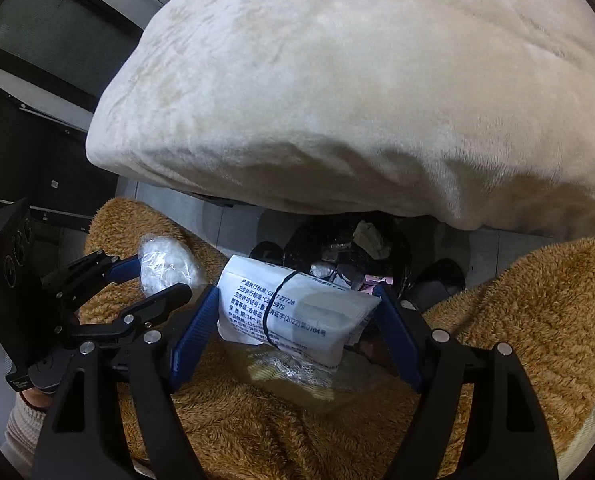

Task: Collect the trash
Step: 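Carry white bag in left tool while right tool carries wrapped roll to bin, then open left tool over the bin while right tool releases wrapped roll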

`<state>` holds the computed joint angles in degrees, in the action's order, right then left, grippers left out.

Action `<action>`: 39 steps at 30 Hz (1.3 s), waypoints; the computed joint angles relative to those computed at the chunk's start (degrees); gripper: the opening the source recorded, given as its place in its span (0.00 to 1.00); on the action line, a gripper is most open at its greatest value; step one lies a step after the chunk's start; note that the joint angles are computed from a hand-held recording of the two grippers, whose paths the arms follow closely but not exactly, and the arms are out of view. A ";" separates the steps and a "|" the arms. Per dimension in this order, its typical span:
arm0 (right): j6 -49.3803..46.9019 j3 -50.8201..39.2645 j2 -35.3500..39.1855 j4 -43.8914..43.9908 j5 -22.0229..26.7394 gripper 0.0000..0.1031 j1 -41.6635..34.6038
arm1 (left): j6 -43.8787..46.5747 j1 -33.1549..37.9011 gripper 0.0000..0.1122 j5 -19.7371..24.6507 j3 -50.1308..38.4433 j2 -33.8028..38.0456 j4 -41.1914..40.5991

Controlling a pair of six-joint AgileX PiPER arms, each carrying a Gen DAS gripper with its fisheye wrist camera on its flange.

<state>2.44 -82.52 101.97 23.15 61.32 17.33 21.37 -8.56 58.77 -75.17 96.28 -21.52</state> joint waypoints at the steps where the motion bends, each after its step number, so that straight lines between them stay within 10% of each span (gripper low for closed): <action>1: 0.07 0.56 0.45 -0.09 -0.42 0.75 0.02 | 0.11 -0.09 0.43 0.03 0.14 0.71 -0.05; 36: 1.26 1.68 8.22 1.99 -4.58 0.76 -0.49 | -3.59 -0.88 0.45 4.01 -3.71 13.13 2.34; 39: 1.21 2.39 7.82 2.97 -5.43 0.81 -1.12 | -4.57 -0.85 0.65 4.33 -4.14 13.47 2.69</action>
<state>3.65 -80.13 109.79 26.12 55.89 16.21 16.79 -9.41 63.10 -79.31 109.75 -18.83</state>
